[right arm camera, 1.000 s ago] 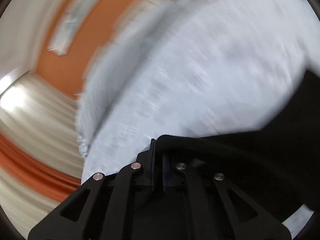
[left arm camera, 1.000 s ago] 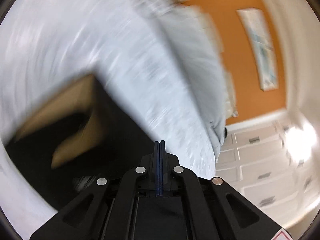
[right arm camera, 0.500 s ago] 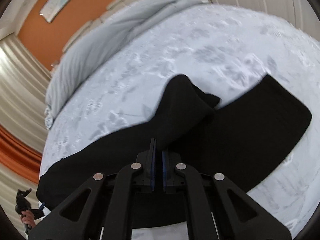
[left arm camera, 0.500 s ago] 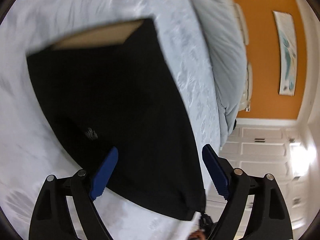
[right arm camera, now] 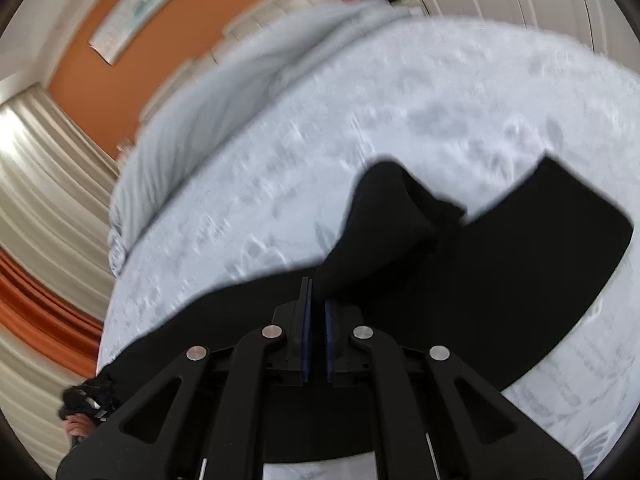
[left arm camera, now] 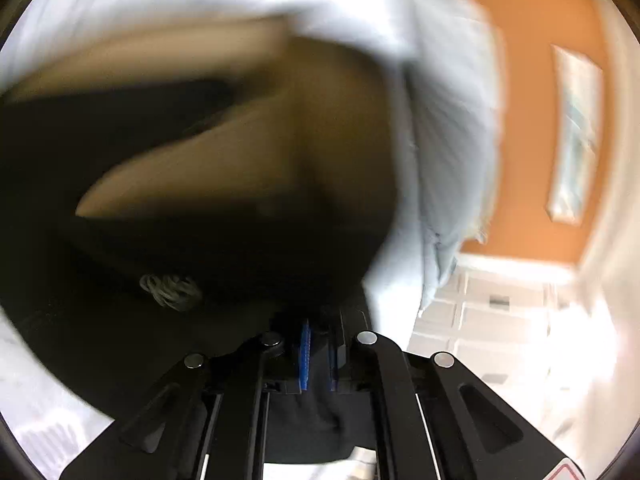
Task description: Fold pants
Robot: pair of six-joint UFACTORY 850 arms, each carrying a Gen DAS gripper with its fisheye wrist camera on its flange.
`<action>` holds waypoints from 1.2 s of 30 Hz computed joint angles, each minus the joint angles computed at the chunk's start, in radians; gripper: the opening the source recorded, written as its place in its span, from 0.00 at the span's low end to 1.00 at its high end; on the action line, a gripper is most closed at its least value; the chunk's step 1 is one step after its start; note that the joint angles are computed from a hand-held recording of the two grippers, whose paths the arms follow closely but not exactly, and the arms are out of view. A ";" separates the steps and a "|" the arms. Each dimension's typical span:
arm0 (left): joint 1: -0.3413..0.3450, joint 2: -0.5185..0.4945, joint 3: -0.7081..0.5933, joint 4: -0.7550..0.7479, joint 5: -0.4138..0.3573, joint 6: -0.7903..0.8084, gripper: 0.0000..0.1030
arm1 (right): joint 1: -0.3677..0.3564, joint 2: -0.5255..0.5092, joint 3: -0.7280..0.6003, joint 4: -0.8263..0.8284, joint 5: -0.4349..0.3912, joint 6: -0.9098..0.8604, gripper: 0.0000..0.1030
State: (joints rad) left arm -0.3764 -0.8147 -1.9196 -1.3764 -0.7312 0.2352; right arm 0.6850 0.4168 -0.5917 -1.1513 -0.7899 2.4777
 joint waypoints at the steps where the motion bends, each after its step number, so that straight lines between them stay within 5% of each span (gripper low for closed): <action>1: -0.003 0.047 0.035 -0.041 0.023 0.105 0.02 | 0.036 0.006 -0.009 -0.049 -0.048 0.007 0.04; 3: -0.003 0.163 0.119 -0.085 0.069 0.285 0.02 | 0.127 0.013 -0.042 -0.099 -0.136 -0.034 0.04; 5: 0.009 0.244 0.214 -0.054 0.115 0.312 0.02 | 0.165 0.010 -0.072 0.008 -0.129 -0.167 0.04; 9: 0.045 0.242 0.279 0.239 0.132 -0.036 0.02 | 0.048 -0.003 0.002 0.426 0.143 -0.427 0.08; 12: 0.033 0.200 0.236 0.356 0.086 -0.146 0.02 | -0.012 -0.041 0.008 0.650 0.204 -0.667 0.10; 14: 0.017 0.209 0.230 0.409 0.105 -0.156 0.03 | -0.029 -0.019 0.026 0.655 0.245 -0.643 0.13; 15: 0.012 0.220 0.236 0.412 0.112 -0.151 0.03 | -0.036 0.002 0.043 0.637 0.280 -0.606 0.24; 16: 0.017 0.230 0.257 0.381 0.116 -0.114 0.03 | -0.044 0.023 0.062 0.598 0.318 -0.547 0.50; 18: 0.026 0.216 0.254 0.357 0.115 -0.103 0.03 | -0.056 0.068 0.095 0.443 0.324 -0.342 0.87; 20: 0.033 0.204 0.251 0.355 0.107 -0.121 0.03 | -0.059 0.087 0.119 0.309 0.264 -0.150 0.86; 22: 0.033 0.182 0.225 0.377 0.094 -0.168 0.03 | -0.082 0.122 0.167 0.163 0.310 0.035 0.55; 23: 0.025 0.149 0.178 0.385 0.095 -0.189 0.03 | -0.115 0.130 0.193 0.082 0.364 0.123 0.48; 24: 0.025 0.128 0.161 0.382 0.094 -0.185 0.03 | -0.117 0.115 0.194 0.041 0.376 0.170 0.21; 25: 0.024 0.130 0.166 0.390 0.104 -0.181 0.03 | -0.115 0.093 0.179 0.033 0.347 0.175 0.08; 29: 0.018 0.155 0.196 0.376 0.147 -0.123 0.03 | 0.051 0.097 0.027 -0.089 -0.038 0.039 0.07; 32: 0.003 0.141 0.172 0.513 0.153 -0.219 0.03 | 0.121 0.043 -0.032 0.114 -0.281 -0.154 0.07; 34: 0.006 0.122 0.161 0.529 0.121 -0.259 0.04 | 0.057 0.041 0.044 0.323 -0.251 -0.172 0.07; 36: 0.011 0.109 0.156 0.511 0.098 -0.269 0.04 | -0.026 0.134 0.153 0.454 -0.075 -0.173 0.07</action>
